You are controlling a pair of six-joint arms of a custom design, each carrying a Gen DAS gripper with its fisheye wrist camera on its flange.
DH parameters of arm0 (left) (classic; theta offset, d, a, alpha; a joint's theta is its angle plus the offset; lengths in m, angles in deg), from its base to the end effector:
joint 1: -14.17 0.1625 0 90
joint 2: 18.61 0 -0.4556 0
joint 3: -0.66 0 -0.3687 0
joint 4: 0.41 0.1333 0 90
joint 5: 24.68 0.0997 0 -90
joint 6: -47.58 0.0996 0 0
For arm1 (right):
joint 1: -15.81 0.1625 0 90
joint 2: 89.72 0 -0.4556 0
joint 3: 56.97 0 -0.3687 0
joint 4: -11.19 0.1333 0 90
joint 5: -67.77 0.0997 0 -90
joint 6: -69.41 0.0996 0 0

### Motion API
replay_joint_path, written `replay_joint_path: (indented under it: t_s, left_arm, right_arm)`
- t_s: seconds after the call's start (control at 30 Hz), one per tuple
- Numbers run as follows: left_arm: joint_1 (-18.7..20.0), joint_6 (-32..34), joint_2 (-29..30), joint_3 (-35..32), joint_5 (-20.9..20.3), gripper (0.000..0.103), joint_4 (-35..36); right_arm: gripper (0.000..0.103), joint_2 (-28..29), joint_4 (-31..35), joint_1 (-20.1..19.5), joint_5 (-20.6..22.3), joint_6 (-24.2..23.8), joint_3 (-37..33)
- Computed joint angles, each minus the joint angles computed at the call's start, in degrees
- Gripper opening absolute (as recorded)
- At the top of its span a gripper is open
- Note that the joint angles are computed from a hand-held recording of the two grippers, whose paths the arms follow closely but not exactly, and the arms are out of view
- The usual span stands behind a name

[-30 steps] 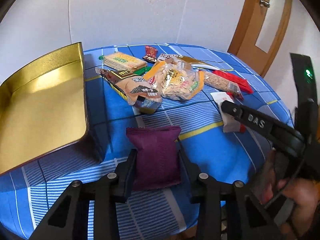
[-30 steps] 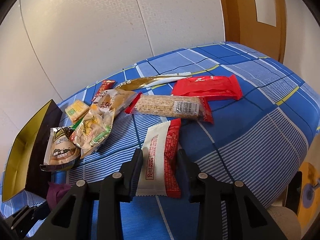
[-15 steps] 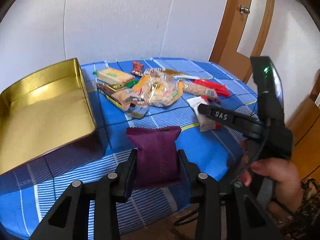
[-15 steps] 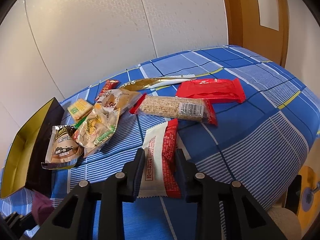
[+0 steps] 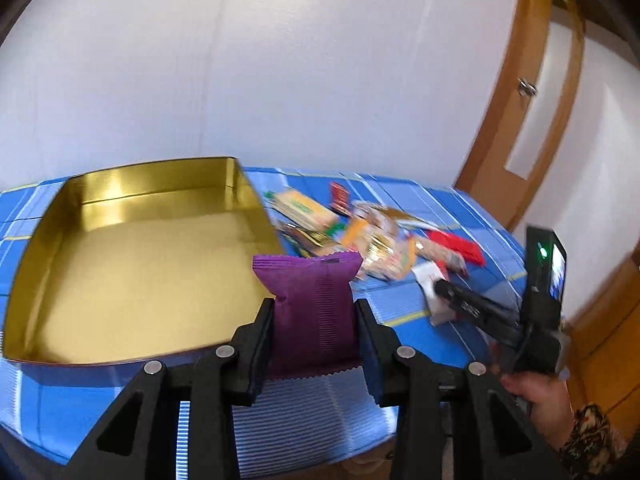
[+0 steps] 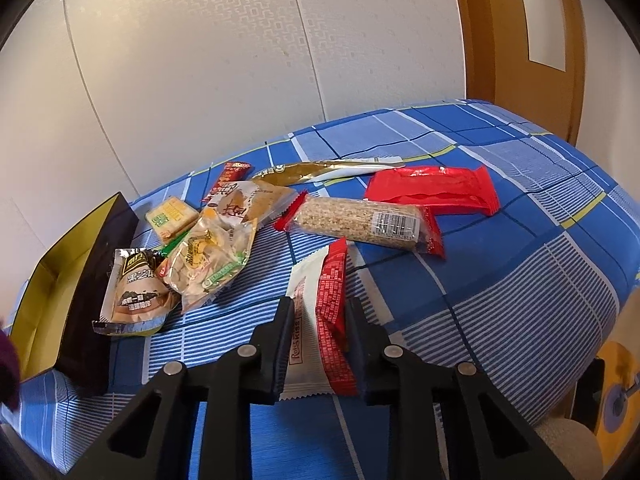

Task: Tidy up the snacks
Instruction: 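Lift the purple pouch with the left tool into the tin tray while the right tool lifts the white-and-red bar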

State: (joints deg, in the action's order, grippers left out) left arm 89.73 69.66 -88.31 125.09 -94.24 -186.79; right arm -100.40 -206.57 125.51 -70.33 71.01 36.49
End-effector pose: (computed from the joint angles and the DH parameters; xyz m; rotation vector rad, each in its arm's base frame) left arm 0.0362 -0.5334 0.2853 0.6421 2.5122 -0.9507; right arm 0.2619 -0.5558 -0.0954 -0.0562 -2.2707 1.0930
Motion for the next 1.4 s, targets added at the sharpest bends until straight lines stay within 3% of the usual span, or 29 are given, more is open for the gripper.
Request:
replay_joint_path:
  t_s: [0.73,0.93,1.4]
  left_arm:
    - [9.0,-0.2,0.2,-9.5,11.1,0.039,1.8]
    - [11.0,-1.3,0.5,-11.8,14.3,0.039,4.4]
    - [10.9,5.0,2.0,-10.9,18.4,0.041,-1.7]
  right_arm:
    - [0.023,0.6,-0.4,0.3,-0.3,-1.4,-0.8]
    - [0.02,0.4,-2.1,0.5,1.6,-2.8,-0.3]
    - [0.02,0.3,-7.4,1.0,3.3,-1.3,1.5]
